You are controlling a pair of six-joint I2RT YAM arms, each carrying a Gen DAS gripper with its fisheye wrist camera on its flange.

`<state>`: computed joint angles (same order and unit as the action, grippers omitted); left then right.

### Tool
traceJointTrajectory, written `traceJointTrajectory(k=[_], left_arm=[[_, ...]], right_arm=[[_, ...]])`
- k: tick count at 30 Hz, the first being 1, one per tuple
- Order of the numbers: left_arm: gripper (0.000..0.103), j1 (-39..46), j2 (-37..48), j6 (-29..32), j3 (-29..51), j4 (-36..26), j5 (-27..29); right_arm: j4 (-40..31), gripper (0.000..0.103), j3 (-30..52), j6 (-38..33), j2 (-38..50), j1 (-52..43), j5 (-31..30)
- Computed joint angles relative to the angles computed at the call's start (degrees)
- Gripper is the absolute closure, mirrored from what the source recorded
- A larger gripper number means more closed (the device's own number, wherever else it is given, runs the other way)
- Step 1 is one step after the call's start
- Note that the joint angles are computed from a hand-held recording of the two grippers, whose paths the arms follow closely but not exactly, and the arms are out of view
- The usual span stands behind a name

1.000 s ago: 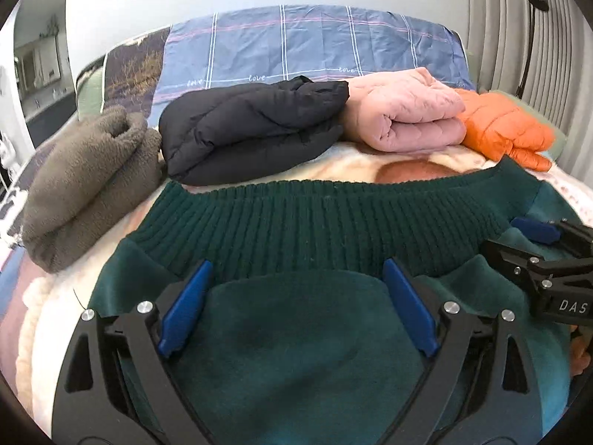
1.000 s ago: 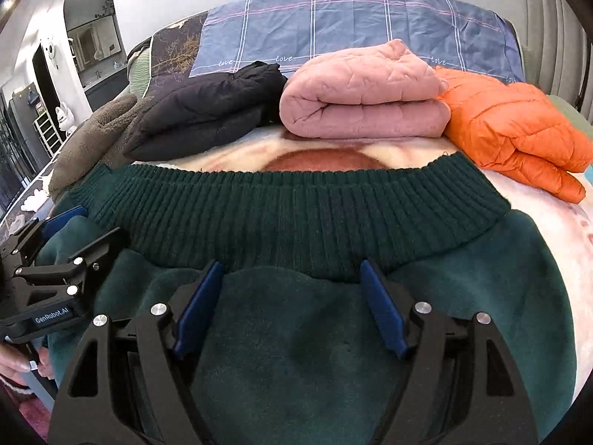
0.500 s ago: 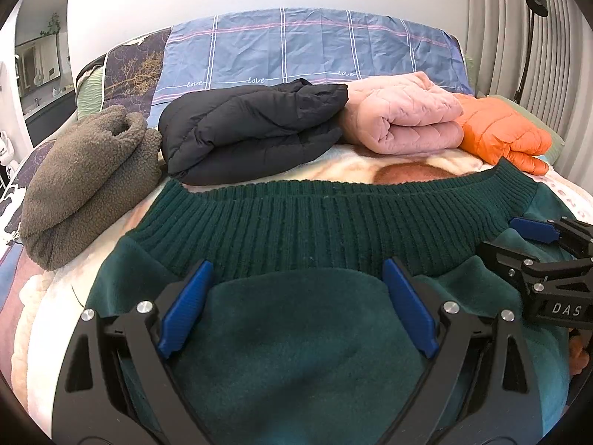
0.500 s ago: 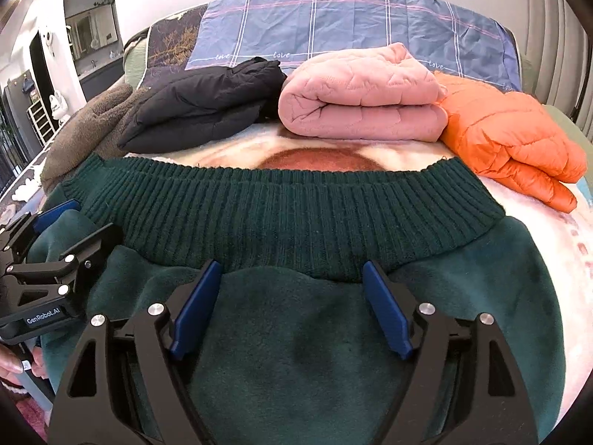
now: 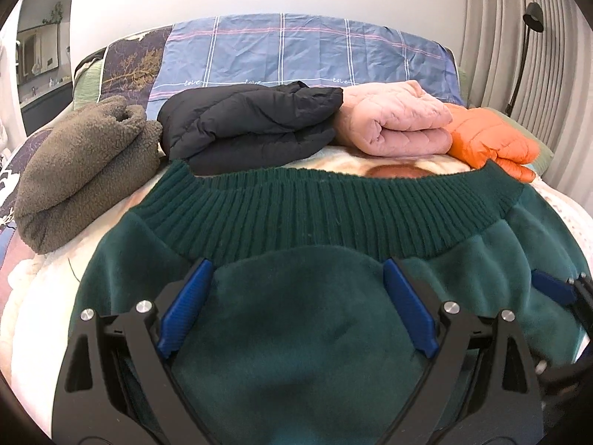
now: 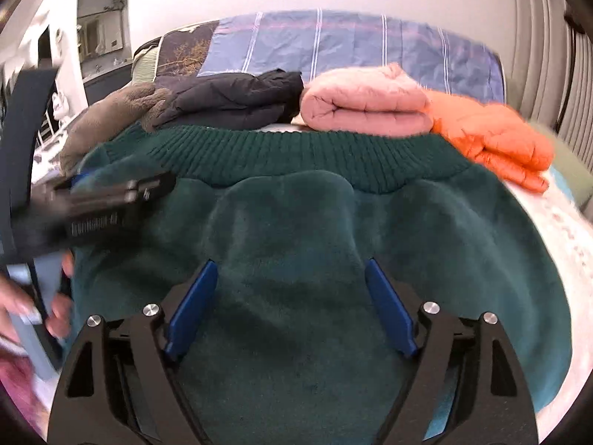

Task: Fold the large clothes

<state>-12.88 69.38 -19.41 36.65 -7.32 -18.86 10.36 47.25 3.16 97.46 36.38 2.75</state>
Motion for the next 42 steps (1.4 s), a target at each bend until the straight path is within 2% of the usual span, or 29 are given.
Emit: traceJointTrajectory(k=[4, 7, 9, 11, 13, 16, 19, 22, 24, 25, 26, 27, 28, 29, 31, 32, 34, 36, 38, 41, 42], left_arm=[[0.009, -0.3, -0.9, 0.2, -1.0, 0.6, -0.3], [0.009, -0.4, -1.6, 0.1, -1.7, 1.1, -0.5], [0.009, -0.2, -1.9, 0.1, -2.0, 1.3, -0.1], [0.009, -0.2, -1.9, 0.2, -2.0, 1.4, -0.1], [0.009, -0.4, -2.3, 0.5, -2.4, 1.8, -0.1], [0.009, -0.4, -2.3, 0.6, -2.3, 1.7, -0.4], [0.009, -0.6, -2.5, 0.7, -2.5, 1.8, -0.5], [0.009, -0.7, -2.9, 0.8, -3.0, 2.3, -0.5], [0.009, -0.7, -2.8, 0.8, -2.9, 2.3, -0.5], [0.009, -0.7, -2.9, 0.8, -3.0, 2.2, -0.6], [0.009, -0.7, -2.9, 0.9, -3.0, 2.3, -0.6], [0.009, -0.6, -3.0, 1.0, -3.0, 2.4, -0.3], [0.009, -0.8, -3.1, 1.0, -3.1, 2.5, -0.3], [0.009, -1.0, -3.1, 1.0, -3.2, 2.6, -0.6], [0.009, -1.3, -3.1, 1.0, -3.2, 2.3, -1.1], [0.009, -0.9, -3.4, 1.0, -3.2, 2.2, -0.5], [0.009, -1.0, -4.5, 1.0, -2.7, -0.2, -0.5], [0.009, -1.4, -8.2, 1.8, -2.7, -3.7, -0.3], [0.009, -1.3, -14.9, 3.2, -4.2, -7.8, -0.9], [0.009, -1.1, -19.2, 3.2, -4.5, -12.8, -6.4], [0.009, 0.7, -21.1, 2.9, -5.1, -14.3, -5.2]], right_arm=[[-1.3, 0.021, -0.3, -1.7, -1.4, 0.6, 1.7], [-3.4, 0.022, -5.3, 3.7, -9.8, 1.0, 1.0], [-2.9, 0.022, -10.7, 3.7, -15.8, 2.2, -1.1], [-2.2, 0.021, -13.4, 2.8, -15.2, 3.9, 1.4], [3.6, 0.019, -15.7, 0.0, -12.6, 4.6, 3.0], [-2.0, 0.018, -12.7, 2.0, -13.5, 2.9, -0.2], [-4.4, 0.019, -12.7, 1.8, -17.3, 1.9, -1.6], [1.8, 0.019, -16.6, 0.8, -22.9, -0.6, 4.1], [1.3, 0.019, -15.9, 2.7, -21.4, -5.1, 5.9], [-0.8, 0.019, -14.0, 5.6, -17.8, -10.0, 5.1], [-2.3, 0.013, -12.3, 7.1, -14.1, -14.2, 2.2], [-1.1, 0.010, -11.4, 8.2, -9.4, -20.2, -8.0], [0.4, 0.009, -11.3, 7.3, -7.3, -23.2, -13.8], [-0.2, 0.009, -11.3, 5.8, -7.9, -23.4, -14.0], [-3.6, 0.009, -11.1, 5.2, -11.0, -19.3, -6.7], [-4.5, 0.010, -10.8, 5.5, -11.5, -18.4, -5.5], [-8.1, 0.011, -9.7, 7.3, -13.8, -19.5, -8.1], [-8.3, 0.013, -10.2, 6.8, -17.1, -21.7, -11.0], [-7.0, 0.013, -10.3, 4.3, -20.7, -20.1, -7.9], [-7.2, 0.013, -4.3, 2.4, -17.8, -16.9, -6.9], [-7.3, 0.013, -3.0, 2.7, -17.0, -15.7, -7.6]])
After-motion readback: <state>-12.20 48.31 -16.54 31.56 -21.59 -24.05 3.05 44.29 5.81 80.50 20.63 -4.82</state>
